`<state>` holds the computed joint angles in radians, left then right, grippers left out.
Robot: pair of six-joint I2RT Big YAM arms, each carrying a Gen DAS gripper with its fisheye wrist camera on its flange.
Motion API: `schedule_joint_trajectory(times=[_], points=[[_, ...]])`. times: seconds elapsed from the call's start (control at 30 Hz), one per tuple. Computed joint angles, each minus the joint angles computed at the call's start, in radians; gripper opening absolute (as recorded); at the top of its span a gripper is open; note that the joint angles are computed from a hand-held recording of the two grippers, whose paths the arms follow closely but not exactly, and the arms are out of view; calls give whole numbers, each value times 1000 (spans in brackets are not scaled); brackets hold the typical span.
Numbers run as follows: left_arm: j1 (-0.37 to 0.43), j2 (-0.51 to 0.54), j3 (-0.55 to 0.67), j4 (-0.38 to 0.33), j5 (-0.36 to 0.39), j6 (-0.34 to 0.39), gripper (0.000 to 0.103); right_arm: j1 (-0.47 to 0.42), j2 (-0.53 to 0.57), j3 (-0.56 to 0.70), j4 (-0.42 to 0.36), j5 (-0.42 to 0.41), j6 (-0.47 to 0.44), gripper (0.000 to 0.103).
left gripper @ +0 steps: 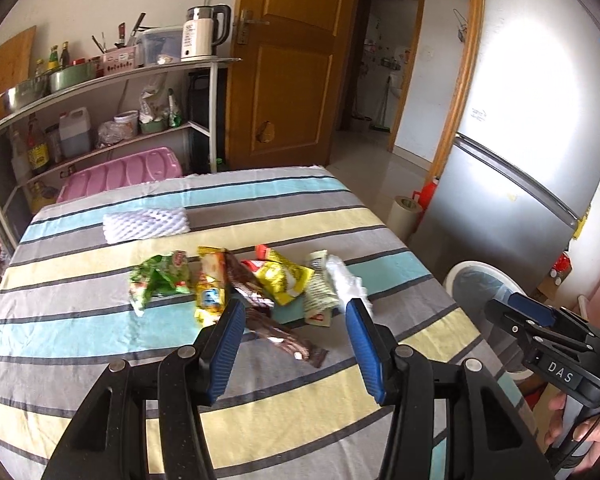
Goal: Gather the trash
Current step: 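Move both open tools back toward the table trash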
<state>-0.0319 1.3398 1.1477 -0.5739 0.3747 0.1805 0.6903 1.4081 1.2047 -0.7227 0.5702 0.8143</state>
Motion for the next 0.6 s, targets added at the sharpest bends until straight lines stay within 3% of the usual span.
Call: schedule_joint_trajectory(times=[0.23,0.6], points=[[90,49,41,-21,16,-24,56,1,88,86,24,-46,-87,54],[177,144,126,-61,17,-15,58,-32,220,248,-4,-125,-196,54]])
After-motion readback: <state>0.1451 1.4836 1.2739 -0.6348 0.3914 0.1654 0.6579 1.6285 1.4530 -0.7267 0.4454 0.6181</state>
